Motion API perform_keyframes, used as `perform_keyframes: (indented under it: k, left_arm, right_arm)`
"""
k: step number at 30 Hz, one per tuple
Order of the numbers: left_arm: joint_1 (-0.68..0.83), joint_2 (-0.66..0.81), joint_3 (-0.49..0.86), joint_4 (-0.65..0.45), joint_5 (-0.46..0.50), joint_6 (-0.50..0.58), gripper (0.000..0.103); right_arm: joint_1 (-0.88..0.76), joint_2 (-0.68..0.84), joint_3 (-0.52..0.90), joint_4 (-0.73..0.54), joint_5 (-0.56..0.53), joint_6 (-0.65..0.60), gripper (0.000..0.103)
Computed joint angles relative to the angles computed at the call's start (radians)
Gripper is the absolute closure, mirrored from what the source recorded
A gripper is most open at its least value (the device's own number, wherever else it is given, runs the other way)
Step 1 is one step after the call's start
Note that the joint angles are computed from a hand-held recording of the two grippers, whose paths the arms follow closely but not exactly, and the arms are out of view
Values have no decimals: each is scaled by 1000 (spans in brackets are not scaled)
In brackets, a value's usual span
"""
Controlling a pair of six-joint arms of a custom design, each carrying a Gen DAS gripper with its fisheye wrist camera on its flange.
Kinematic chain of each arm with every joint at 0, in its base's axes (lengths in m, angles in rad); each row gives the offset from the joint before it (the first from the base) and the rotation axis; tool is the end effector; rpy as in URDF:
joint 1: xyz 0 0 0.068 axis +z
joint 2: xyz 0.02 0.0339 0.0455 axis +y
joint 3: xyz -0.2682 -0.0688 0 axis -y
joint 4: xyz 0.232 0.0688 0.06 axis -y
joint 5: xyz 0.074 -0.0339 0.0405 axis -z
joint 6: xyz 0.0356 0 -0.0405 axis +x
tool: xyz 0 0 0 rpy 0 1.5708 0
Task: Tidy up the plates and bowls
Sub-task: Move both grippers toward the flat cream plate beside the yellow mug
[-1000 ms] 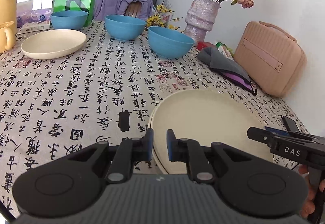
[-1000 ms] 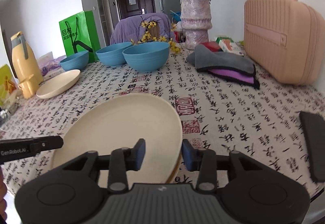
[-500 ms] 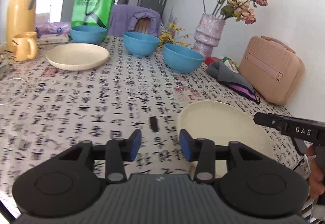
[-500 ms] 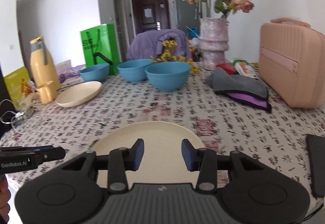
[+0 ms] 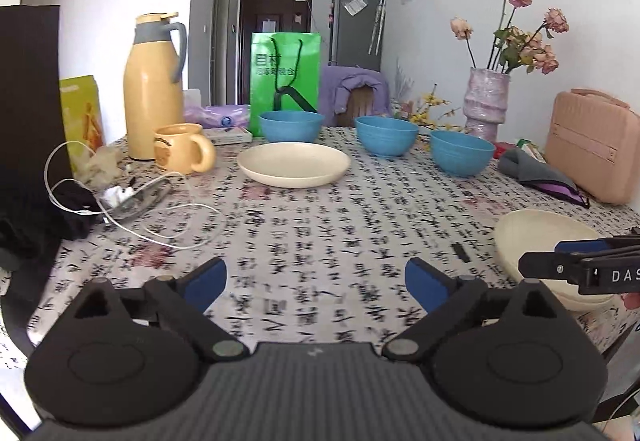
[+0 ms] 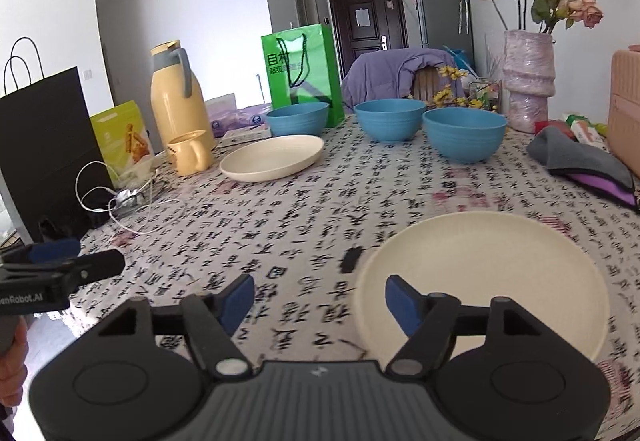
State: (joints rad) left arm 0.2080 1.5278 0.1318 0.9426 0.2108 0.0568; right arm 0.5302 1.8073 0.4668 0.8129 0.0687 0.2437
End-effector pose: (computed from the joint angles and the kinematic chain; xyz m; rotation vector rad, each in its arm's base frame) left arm 0.2028 0.0352 0.1158 -0.0193 2.0136 -0.0449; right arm 0.2504 0.1440 0.1069 -0.2614 2.1054 0.3925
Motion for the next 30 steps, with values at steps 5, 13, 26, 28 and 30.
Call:
perform_keyframes:
  k: [5, 13, 26, 28, 30]
  left_arm:
    - [110, 49, 28, 13, 100, 17, 0]
    - [172, 151, 215, -116, 171, 42, 0]
    - [136, 506, 945, -530, 171, -10, 3]
    - [120, 599, 1096, -613, 148, -31, 10]
    - [107, 696, 1260, -705, 144, -31, 19]
  right_arm:
    - [85, 32, 74, -48, 60, -2, 23]
    - [131, 114, 255, -162, 111, 37, 22]
    - [42, 431, 914, -493, 93, 132, 21]
    - [26, 523, 1083, -594, 93, 187, 21]
    - [9, 619, 1260, -704, 63, 243, 22]
